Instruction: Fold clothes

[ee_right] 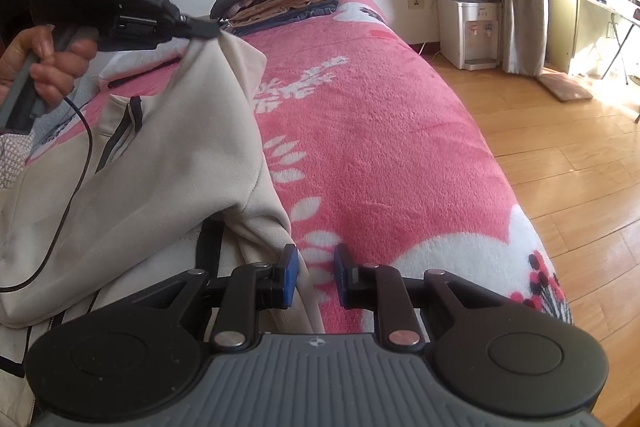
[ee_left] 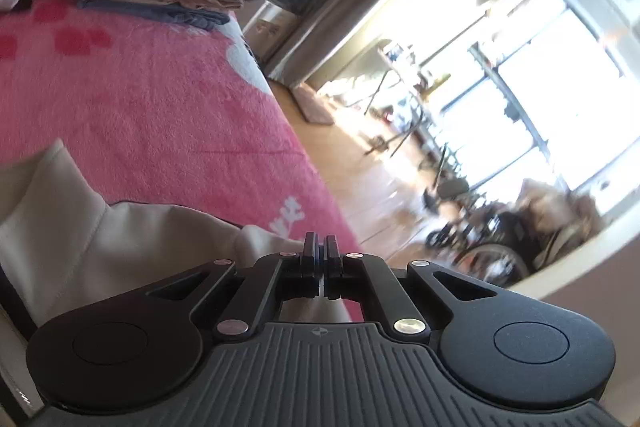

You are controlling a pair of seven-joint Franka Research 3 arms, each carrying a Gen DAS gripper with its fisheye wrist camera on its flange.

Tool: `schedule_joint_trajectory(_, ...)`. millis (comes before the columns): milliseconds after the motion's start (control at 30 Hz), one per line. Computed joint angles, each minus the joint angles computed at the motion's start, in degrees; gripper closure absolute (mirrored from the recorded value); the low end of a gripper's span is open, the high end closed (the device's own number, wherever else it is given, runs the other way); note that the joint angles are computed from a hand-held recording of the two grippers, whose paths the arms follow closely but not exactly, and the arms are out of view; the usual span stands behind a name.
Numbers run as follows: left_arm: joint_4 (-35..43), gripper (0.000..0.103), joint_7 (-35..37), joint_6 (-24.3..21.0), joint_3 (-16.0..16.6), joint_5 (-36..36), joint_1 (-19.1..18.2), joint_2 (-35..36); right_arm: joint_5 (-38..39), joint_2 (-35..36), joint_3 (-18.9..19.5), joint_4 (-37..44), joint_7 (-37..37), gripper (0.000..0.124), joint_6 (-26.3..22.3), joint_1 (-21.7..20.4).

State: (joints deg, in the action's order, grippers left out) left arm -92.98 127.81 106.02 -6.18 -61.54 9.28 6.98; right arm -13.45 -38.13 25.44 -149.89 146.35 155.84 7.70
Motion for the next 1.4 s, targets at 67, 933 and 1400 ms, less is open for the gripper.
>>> schedule_joint_trajectory(67,-2.78,0.103,-3.96,3.18,0.28,-7.40,0.64,-1.10,-0.12,-0.01,0.15,0.07,0.15,0.103,-0.16,-0.09)
schedule_joint_trajectory(933,1.72,0.096,-18.46,3.48,-2.90,15.52,-3.38,2.24,-1.16,0.57,-0.26,0.26,0.67,0.103,-0.12,0.17)
schedule_joint_trajectory(1400,-13.28,0.095,-36.51,10.91,0.32,-7.89,-2.60,-0.87,-3.56,0.93,1.77,1.95,0.52,0.103,-2.80,-0.92)
